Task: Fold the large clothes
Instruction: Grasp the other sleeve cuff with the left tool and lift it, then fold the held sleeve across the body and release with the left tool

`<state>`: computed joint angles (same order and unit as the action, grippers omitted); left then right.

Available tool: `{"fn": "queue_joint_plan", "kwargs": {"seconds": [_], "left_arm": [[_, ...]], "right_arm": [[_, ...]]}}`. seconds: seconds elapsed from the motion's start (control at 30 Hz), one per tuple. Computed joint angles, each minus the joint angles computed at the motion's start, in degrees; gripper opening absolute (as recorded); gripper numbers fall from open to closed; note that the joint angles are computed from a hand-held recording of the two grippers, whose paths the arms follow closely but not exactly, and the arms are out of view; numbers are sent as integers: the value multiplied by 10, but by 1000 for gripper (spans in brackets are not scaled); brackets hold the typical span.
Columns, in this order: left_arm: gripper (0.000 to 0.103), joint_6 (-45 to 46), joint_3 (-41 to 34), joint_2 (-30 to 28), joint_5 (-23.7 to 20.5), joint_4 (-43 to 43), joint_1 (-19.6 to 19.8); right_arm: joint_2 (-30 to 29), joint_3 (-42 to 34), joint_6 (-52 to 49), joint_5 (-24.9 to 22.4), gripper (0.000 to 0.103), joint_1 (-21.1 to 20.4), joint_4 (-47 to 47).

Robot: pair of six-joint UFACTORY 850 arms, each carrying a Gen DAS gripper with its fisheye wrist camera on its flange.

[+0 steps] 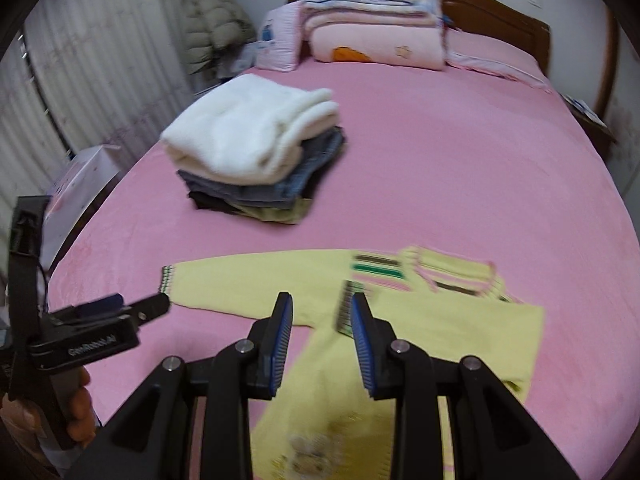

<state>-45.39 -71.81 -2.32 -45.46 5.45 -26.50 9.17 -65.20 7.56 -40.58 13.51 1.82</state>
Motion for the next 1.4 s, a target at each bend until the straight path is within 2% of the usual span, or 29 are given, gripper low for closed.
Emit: {"fn": "queue_joint_plan", "kwargs": {"seconds": [0.27, 0.4, 0.5, 0.53, 0.6, 0.67, 0.73, 0.77, 0.8, 0.87, 0.97, 1.0, 1.1, 1.27, 1.4], "left_arm": [[86, 56, 126, 28, 127, -197, 102], [85, 142, 172, 13, 194, -355, 135], [78, 216, 189, -4, 222, -459, 146], [78, 222, 190, -10, 230, -468, 146], [78, 216, 188, -21, 257, -460, 140], [68, 182, 177, -29, 267, -412, 134], [34, 132, 159, -40, 274, -334, 125], [26, 140, 148, -49, 272, -330, 130], [9, 146, 140, -53, 275, -326, 129], [9, 131, 123, -63, 270, -294, 129], [8, 52, 103, -59, 265, -177, 112], [8, 24, 93, -56, 263, -131, 101], [7, 10, 62, -45, 261, -72, 70], [8, 77, 5, -45, 271, -76, 11], [8, 211, -59, -82, 281, -178, -39]], "right_arm": [[-68, -10, 48, 31, 30, 59, -30], [-99, -17, 61, 32, 30, 67, -26], [-110, -17, 64, 33, 30, 70, -20], [-112, -16, 65, 33, 30, 71, -20], [-115, -13, 64, 34, 30, 72, -19], [-116, -10, 61, 33, 30, 71, -15], [-115, -6, 65, 30, 30, 70, -18], [-115, -3, 66, 29, 30, 68, -17], [-114, 0, 67, 27, 30, 65, -15], [-111, 4, 72, 25, 30, 59, -14], [-102, 12, 85, 20, 30, 48, -20], [-99, 14, 88, 18, 30, 45, -21], [-84, 20, 99, 12, 30, 32, -30], [-49, 44, 113, 11, 30, -5, -45], [-15, 72, 133, 1, 30, -51, -63]]}}
